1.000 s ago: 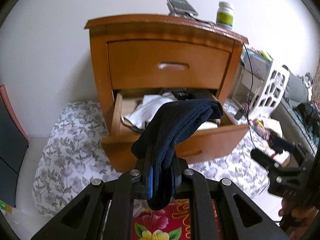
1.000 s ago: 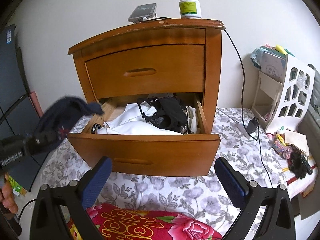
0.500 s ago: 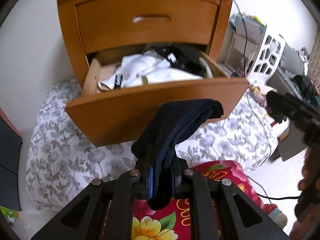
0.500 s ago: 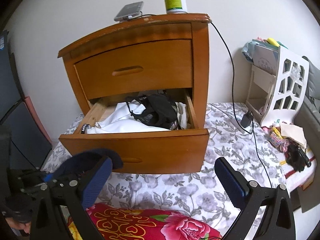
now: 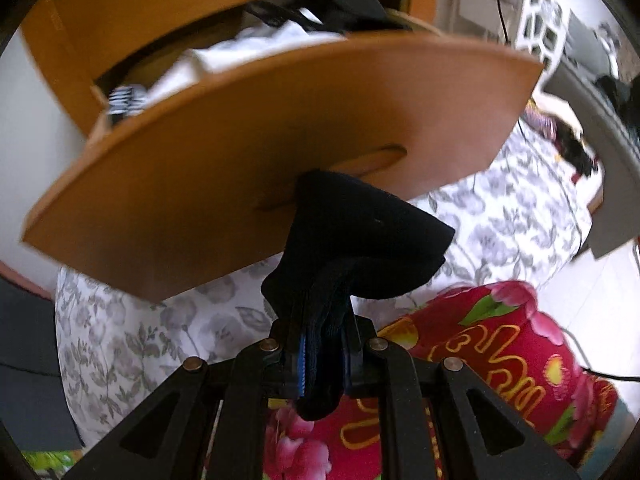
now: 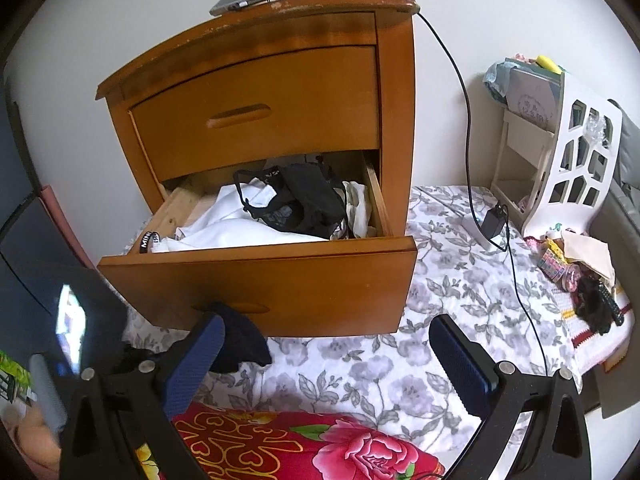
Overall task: Organize soft objects
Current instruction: 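Lower the navy sock onto the red cushion and open the left tool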
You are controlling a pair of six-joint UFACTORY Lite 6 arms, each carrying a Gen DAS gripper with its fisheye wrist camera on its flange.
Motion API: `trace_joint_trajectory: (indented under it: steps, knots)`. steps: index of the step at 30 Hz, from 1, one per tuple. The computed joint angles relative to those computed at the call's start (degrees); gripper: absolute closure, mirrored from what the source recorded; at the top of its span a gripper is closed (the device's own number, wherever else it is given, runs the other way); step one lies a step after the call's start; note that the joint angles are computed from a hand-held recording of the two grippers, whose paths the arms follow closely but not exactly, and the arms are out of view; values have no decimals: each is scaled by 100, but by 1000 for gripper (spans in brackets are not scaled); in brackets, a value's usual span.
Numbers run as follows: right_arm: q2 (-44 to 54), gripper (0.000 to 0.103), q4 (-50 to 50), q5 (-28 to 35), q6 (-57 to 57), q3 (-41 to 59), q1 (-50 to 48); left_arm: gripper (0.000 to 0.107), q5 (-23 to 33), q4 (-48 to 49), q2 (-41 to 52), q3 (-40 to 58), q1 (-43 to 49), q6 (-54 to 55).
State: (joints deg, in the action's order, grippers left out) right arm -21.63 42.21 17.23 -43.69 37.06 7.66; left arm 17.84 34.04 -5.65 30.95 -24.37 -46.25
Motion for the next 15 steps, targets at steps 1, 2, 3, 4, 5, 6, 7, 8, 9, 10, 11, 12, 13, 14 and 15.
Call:
trace_joint_trajectory:
  steps: [1,2,3,4,5,6,7,8,9,10,11,12,13,14,15]
  knots:
    - [42,0,26,-13,-37,12,-6,94,-45,68,211,100,-7,12]
    - [97,0,31,-23,-54,31,-18,94,-92,214,429,199,-24,-47]
    - [148,0,37,-37,-63,53,-23,94,-118,312,600,278,-45,-67]
    - [185,0,42,-52,-68,63,-31,94,-109,397,784,369,-88,-71]
    - [227,0,47,-65,-73,79,-37,94,-95,530,956,438,-158,-151]
    - [257,0,68,-64,-105,89,-56,94,-84,422,1053,486,-192,-11]
    - [275,0,87,-60,-139,95,-72,94,-87,266,1101,506,-225,136]
    - [300,0,94,-59,-160,109,-81,94,-169,82,1102,472,-241,312]
    - [333,0,101,-73,-178,117,-91,94,-221,-76,1134,476,-236,475]
    - [377,0,103,-93,-177,131,-93,94,-266,-144,1186,486,-236,528]
    - [433,0,100,-105,-165,153,-98,94,-275,-136,1256,517,-214,516]
    - [457,0,78,-107,-136,168,-93,94,-271,-35,1323,553,-210,416]
    - [476,0,77,-110,-137,175,-85,94,-273,55,1388,602,-176,349]
    - [483,0,84,-111,-154,175,-79,94,-287,48,1462,659,-144,382]
    - [493,0,78,-118,-155,176,-68,94,-271,-10,1560,744,-124,476]
